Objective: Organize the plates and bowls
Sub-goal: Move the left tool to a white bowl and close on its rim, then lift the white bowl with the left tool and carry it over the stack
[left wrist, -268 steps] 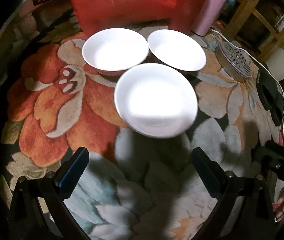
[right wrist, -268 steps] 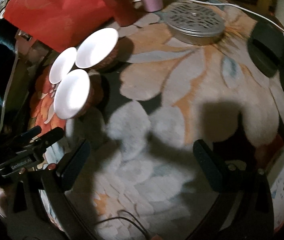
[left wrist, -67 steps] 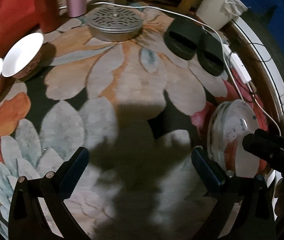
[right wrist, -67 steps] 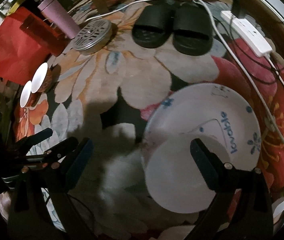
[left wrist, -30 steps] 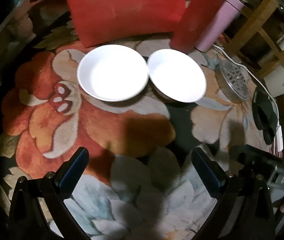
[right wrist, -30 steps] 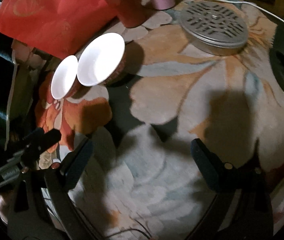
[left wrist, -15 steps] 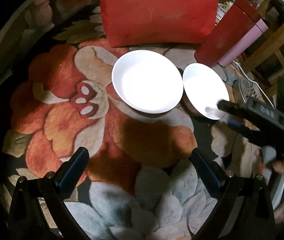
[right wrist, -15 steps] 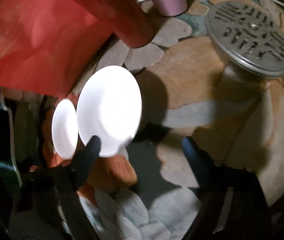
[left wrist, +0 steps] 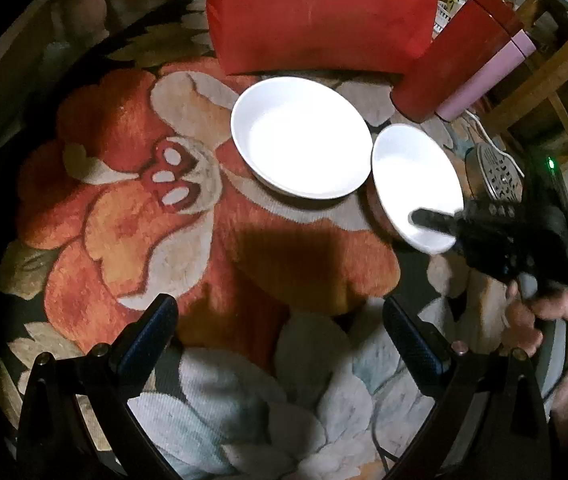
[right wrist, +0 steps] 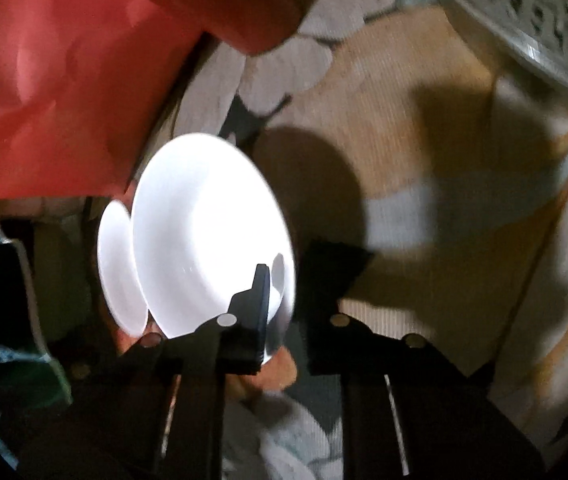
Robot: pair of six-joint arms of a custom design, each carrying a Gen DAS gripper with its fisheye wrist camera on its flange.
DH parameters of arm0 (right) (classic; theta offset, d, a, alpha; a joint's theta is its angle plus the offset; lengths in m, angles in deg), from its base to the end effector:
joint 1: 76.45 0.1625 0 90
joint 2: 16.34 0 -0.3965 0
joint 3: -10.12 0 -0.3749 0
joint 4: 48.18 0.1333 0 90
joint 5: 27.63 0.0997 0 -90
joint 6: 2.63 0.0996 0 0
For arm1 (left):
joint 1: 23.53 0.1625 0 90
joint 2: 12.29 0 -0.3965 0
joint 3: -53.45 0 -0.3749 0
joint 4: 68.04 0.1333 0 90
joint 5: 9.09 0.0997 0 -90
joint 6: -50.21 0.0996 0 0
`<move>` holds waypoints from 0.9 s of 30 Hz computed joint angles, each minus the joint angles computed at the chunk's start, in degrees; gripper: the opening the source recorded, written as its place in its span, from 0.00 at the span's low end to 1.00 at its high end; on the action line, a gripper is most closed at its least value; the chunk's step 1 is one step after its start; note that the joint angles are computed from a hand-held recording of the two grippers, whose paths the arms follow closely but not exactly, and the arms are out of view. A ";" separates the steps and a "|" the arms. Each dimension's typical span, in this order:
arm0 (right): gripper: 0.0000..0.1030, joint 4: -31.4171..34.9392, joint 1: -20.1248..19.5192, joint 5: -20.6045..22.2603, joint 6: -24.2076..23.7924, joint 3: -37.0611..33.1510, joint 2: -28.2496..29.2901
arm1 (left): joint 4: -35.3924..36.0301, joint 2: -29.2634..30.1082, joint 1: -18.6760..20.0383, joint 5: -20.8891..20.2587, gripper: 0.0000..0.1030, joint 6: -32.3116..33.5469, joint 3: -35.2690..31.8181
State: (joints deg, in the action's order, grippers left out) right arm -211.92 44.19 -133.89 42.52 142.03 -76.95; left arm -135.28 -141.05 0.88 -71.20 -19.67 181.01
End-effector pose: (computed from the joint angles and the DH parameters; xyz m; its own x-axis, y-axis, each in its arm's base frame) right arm 0.3040 -0.3063 0.0616 -0.9478 0.2716 0.1671 0.2308 0.9458 -0.2284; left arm -0.0959 -0.2411 0.3610 -0.8670 -0.0596 -0.4947 0.0953 0.9546 -0.2821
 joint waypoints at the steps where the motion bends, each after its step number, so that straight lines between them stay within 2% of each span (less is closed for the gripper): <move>1: 0.12 -0.50 -0.68 2.05 -1.38 1.08 -0.70 | -0.20 -0.28 0.05 -0.39 0.99 0.07 0.27; 5: 0.12 4.01 -2.46 9.45 -10.06 2.34 -2.71 | -2.08 -0.80 0.50 -1.61 0.99 1.22 1.65; 9: 0.12 11.24 -0.59 10.81 -16.27 1.09 -3.60 | -5.74 -0.32 1.11 -3.32 0.98 2.75 3.95; 11: 0.12 12.40 0.64 10.28 -16.94 0.67 -3.50 | -7.99 0.36 1.85 -3.79 0.94 3.61 5.22; 14: 0.15 12.59 3.24 7.70 -15.63 0.29 -3.50 | -10.96 2.21 2.92 -3.66 0.73 5.25 6.70; 15: 0.15 12.18 4.45 6.59 -14.52 -0.10 -2.73 | -11.64 3.00 3.25 -3.43 0.60 6.00 7.00; 16: 0.15 12.23 5.46 5.22 -13.83 -0.42 -2.44 | -12.67 4.00 3.65 -3.22 0.52 7.20 7.30; 17: 0.15 12.80 6.04 3.68 -13.74 -0.99 -2.30 | -13.49 5.15 3.78 -2.84 0.41 8.35 7.54; 23: 0.15 14.18 10.82 -2.86 -10.81 -2.55 0.04 | -19.82 9.18 5.22 -3.08 0.16 13.70 8.25; 27: 0.12 14.59 12.63 -4.82 -7.18 -2.81 1.08 | -18.61 9.66 3.66 -3.62 0.16 12.92 7.55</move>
